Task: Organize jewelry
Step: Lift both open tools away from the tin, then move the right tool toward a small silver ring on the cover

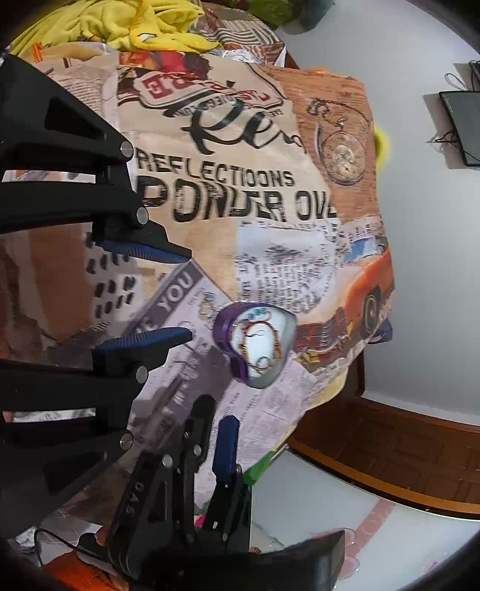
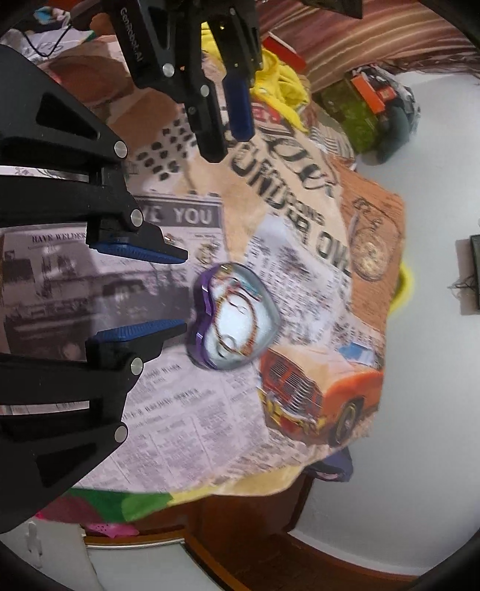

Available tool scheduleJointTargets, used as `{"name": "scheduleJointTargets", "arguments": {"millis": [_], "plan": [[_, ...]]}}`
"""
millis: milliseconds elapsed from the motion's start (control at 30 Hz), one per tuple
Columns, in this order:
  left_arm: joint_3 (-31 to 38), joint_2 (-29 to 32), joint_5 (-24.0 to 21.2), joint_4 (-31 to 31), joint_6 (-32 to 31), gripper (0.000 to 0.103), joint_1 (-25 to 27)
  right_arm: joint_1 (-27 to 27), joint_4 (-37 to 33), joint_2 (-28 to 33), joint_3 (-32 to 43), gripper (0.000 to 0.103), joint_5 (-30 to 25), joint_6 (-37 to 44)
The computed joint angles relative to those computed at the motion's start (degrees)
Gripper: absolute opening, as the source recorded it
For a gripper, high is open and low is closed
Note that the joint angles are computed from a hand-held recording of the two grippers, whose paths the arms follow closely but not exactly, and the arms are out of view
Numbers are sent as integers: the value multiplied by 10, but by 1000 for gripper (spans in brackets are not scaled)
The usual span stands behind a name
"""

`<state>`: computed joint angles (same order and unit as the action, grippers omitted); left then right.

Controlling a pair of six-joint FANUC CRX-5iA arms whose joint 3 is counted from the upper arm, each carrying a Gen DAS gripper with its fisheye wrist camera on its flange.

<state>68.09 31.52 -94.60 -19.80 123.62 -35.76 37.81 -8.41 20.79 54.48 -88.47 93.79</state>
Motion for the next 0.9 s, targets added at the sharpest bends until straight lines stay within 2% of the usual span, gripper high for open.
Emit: {"name": "scheduleJointTargets", "arguments": {"millis": [367,600,733,800,833,867,900], "plan": [[-93,-37,22,12,7,35,-7,26,12,-1,-51,28,-24,18],[-130,-49,44,32,25,35,5,42,39,-29,-114,28,29,41],[-142,-51,55,45,33,35,12,43,40,-35,-125,28,39,54],[-143,-49,57,52,34,35,14,37,27,-35,-122,26,37,60],[-141,-48,57,53,33,35,15,35,20,-32,-118,20,36,63],[-138,-45,57,55,32,35,16,34,16,-31,-116,10,35,65],[-131,-41,54,55,30,35,16,35,18,-31,-117,8,36,67]]}}
